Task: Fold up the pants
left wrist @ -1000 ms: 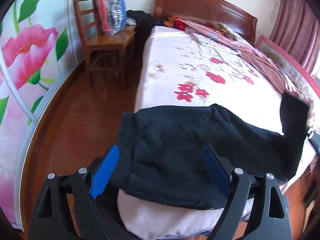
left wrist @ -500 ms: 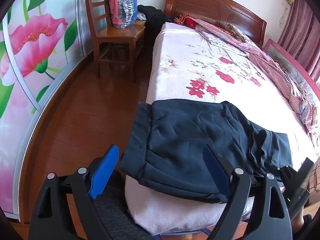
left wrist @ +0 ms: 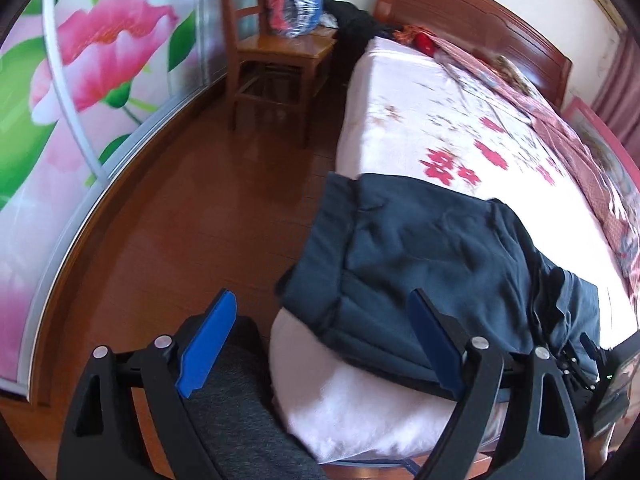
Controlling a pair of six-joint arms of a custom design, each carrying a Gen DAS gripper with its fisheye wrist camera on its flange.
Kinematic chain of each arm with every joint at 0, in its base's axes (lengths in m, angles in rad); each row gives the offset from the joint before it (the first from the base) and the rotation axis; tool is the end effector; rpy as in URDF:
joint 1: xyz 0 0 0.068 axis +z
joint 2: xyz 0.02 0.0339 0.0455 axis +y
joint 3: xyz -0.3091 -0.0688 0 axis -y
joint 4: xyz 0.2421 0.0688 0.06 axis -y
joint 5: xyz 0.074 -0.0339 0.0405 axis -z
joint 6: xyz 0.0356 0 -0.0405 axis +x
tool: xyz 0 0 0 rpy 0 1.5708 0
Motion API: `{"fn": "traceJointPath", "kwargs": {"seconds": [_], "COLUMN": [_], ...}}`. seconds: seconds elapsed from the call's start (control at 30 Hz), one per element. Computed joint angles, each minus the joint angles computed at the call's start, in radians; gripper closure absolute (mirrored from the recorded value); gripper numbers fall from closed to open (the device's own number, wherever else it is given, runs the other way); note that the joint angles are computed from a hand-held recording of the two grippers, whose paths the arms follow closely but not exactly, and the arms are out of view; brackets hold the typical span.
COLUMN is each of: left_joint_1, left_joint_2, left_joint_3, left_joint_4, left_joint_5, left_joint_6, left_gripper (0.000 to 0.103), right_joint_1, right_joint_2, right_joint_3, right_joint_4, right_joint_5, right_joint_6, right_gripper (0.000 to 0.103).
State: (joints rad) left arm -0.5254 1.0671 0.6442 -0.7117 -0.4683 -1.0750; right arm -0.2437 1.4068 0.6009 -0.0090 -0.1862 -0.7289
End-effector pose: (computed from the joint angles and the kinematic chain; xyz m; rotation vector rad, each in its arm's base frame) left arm 0.1472 -0.0668 0.2437 -0.8086 2.3793 0.0179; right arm 0.2493 -0.0552 0.2060 -0.6573 2.2888 -0.2451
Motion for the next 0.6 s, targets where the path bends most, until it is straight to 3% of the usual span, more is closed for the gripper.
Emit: {"fn": "traceJointPath", "kwargs": {"seconds": [0.07,0.17,0.23,0.37,0.5,0.6], "left_joint_1": [0.111,0.405,0.611,0.796,0.753,0.732], "left_joint_2": [-0.073,-0.136,-0.135,-0.037,0.09,0.283], "left_joint_3": [-0.059,-0.17,-0.262,-0.424,-0.536,-0.604], "left_joint_4": [0.058,0.216,0.351,0.637,0.934,1.237], "left_joint_5": [0.088,0.395,0.63,0.87,0.874,0.912], "left_joint_6": [0.061,0.19,0.211,0.134,0.006,-0.063], "left_gripper": [0.007,0.007,0.007,0.007,0.007,0.007], "right_joint_1": [-0.039,-0.061,-0.074,-0.041,0.062,0.122], "right_joint_2": [-0.02,-0.064,-0.092,-0.146,-0.128,-0.121], "right_joint_3": [0.066,0.101,0.108,0.119,0.128,0.151], "right_joint_4": [-0.116,-0.229,-0.289,-0.396,-0.372,-0.362], "right_joint_5": [-0.062,-0.108,-0.127,-0.116,-0.057,-0.024], "right_joint_6": [0.095,0.111,0.103,0.079,0.098,0.115], "right_gripper": [0.044,0.044,0.044,0.044,0.044,0.044]}}
